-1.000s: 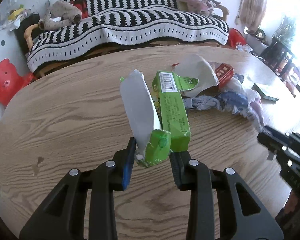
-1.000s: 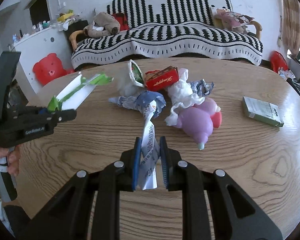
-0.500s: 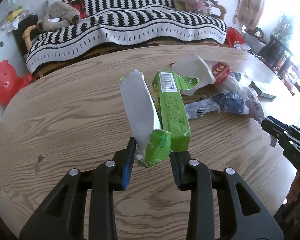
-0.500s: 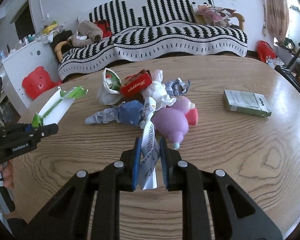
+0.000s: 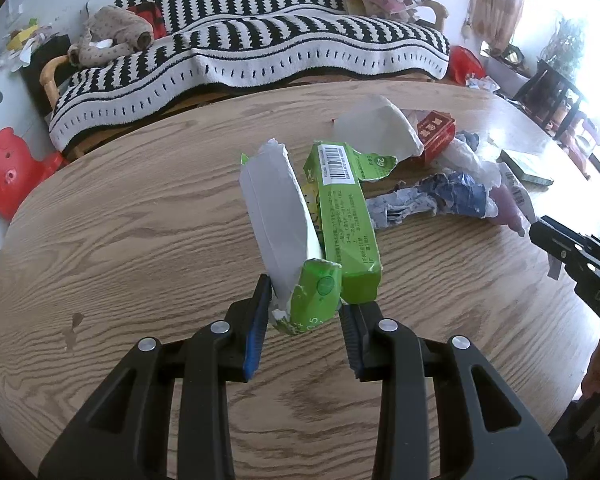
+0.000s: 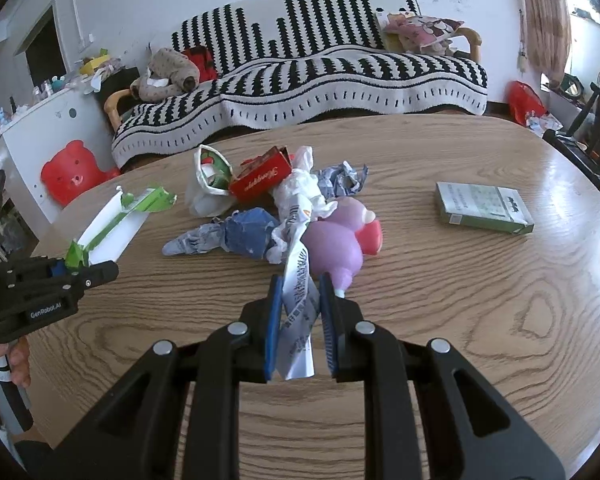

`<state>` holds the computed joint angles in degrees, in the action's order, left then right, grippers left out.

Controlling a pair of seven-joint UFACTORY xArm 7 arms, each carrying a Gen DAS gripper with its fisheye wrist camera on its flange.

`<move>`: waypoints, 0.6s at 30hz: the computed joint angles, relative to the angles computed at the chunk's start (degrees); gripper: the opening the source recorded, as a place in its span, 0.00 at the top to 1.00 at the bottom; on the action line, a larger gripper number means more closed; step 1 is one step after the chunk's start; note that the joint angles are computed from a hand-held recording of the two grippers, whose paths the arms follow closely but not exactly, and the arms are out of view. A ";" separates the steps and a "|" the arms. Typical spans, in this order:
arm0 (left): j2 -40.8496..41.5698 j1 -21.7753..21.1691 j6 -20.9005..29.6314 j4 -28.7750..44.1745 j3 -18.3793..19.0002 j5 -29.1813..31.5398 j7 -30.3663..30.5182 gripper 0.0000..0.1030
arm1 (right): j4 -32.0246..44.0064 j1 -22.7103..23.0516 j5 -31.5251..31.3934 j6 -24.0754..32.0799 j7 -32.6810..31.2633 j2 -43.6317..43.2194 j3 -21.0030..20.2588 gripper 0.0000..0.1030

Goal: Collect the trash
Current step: 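Lift the wrappers and paper strip with both grippers and carry toward the bin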

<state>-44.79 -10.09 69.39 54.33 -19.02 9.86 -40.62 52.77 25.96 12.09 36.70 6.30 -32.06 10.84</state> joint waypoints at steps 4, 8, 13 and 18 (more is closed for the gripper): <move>0.29 -0.05 -0.05 -0.07 -0.02 0.10 0.11 0.68 | -0.05 -0.04 0.01 -0.23 -0.07 0.04 -0.25 0.82; 0.48 -0.04 -0.76 -0.05 -0.08 0.24 -0.07 0.68 | -0.10 -0.07 0.07 -0.19 -0.24 -0.06 -0.39 0.82; 2.28 -0.08 -0.73 1.29 -0.90 0.87 -0.07 0.68 | -0.56 0.42 1.18 -0.42 -1.37 -0.52 -1.57 0.81; 2.82 0.67 -2.14 4.26 -3.45 3.57 -2.28 0.68 | -2.42 -1.04 -0.01 -2.15 -1.61 -3.57 -1.48 0.81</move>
<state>-41.97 -9.42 67.25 58.59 -22.46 13.43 -42.90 50.35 24.92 12.07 34.55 4.69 -35.63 9.36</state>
